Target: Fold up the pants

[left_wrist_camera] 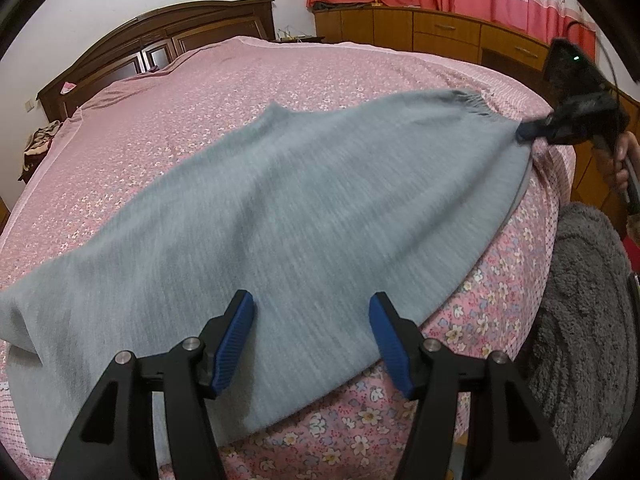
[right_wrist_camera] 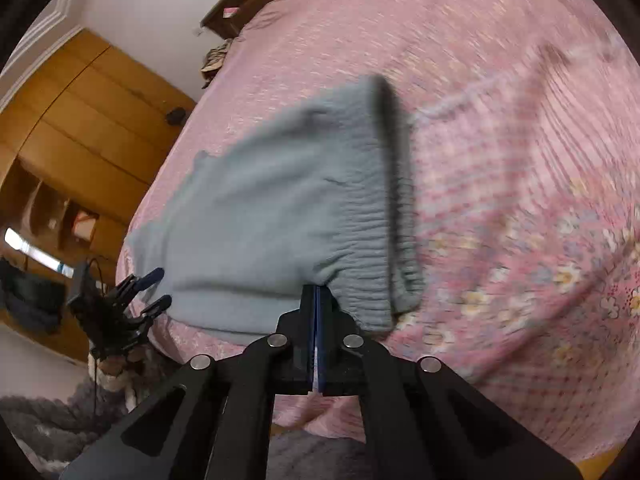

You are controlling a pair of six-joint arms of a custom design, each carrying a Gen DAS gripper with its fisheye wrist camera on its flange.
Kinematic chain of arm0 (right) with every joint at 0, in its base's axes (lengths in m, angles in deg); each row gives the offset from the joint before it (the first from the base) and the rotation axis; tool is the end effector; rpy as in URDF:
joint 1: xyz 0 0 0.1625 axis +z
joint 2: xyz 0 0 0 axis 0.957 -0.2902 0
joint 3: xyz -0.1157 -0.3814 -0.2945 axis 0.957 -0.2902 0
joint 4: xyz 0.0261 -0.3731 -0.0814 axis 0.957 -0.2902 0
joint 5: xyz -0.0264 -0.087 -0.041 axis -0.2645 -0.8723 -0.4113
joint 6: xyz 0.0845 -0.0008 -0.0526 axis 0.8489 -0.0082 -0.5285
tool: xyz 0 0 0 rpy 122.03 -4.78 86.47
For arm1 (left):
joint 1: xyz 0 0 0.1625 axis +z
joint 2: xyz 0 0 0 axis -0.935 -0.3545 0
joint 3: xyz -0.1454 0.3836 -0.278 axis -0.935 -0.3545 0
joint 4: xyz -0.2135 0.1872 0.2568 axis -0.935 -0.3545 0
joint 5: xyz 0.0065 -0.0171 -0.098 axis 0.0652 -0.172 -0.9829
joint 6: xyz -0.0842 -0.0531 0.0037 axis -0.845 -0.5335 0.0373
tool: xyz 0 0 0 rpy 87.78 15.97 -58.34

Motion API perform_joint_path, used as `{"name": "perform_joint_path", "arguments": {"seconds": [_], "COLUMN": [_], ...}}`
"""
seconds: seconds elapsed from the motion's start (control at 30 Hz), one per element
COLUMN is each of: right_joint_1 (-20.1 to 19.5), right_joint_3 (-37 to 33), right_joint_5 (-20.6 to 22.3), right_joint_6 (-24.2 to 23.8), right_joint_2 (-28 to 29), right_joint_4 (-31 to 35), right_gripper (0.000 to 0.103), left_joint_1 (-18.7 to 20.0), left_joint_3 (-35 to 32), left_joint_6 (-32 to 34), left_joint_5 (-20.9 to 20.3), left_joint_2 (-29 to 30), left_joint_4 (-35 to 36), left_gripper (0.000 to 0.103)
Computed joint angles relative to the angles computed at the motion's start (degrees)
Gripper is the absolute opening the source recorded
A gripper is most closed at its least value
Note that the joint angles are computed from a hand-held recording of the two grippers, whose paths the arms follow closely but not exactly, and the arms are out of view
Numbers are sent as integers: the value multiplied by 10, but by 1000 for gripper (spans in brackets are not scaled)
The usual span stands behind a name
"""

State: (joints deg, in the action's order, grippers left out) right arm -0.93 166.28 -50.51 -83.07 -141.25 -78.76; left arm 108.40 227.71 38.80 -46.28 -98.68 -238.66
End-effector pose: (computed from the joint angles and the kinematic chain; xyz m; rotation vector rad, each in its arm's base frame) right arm 0.0444 -0.3203 0.3826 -0.0081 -2.9579 0.7736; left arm -0.1664 -0.3756 0.1858 1.3286 2.2702 -0.4443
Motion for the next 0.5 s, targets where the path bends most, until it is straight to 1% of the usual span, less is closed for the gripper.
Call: {"name": "perform_joint_path", "arguments": {"seconds": [0.03,0.07,0.1,0.17,0.2,0.23,0.27,0.3,0.33,0.37,0.4,0.47,0.5], "right_joint_1": [-11,-10,-10,18,34,43,50,64,83,87,81,42,40], "right_joint_3": [1,2,5,15,17,19,18,17,14,17,15,16,16], "right_joint_5": [8,0,1,-25,-29,-10,-1,-14,-51,-83,-90,-50,-50], "right_joint_6": [-4,-2,-2,12,13,4,1,5,12,12,17,30,37], "right_joint_2": [-3,-7,-16,-19,-16,-14,-19,-5,11,27,33,24,21], "right_joint_4": [-2,-12,-11,-38,-46,-41,-26,-28,-32,-44,-44,-39,-45], "right_gripper": [0,0,0,0,4,4,4,4,4,1,0,0,0], "left_joint_1": [-1,-1,-1,0,1,1,1,1,1,2,3,4,4], "left_joint_3": [1,1,1,0,-1,-1,-1,-2,-2,-2,-2,-1,-1], "left_joint_6": [0,0,0,2,2,1,0,-1,-1,0,1,4,3], "left_joint_5": [0,1,1,1,0,0,-1,-1,-2,-2,-2,-3,-4], "left_joint_2": [0,-2,-4,-13,-15,-18,-20,-22,-23,-24,-24,-24,-24], "left_joint_4": [1,5,7,19,23,27,30,33,34,36,36,35,35], "left_gripper": [64,64,64,64,64,64,64,64,64,64,64,64,64]}}
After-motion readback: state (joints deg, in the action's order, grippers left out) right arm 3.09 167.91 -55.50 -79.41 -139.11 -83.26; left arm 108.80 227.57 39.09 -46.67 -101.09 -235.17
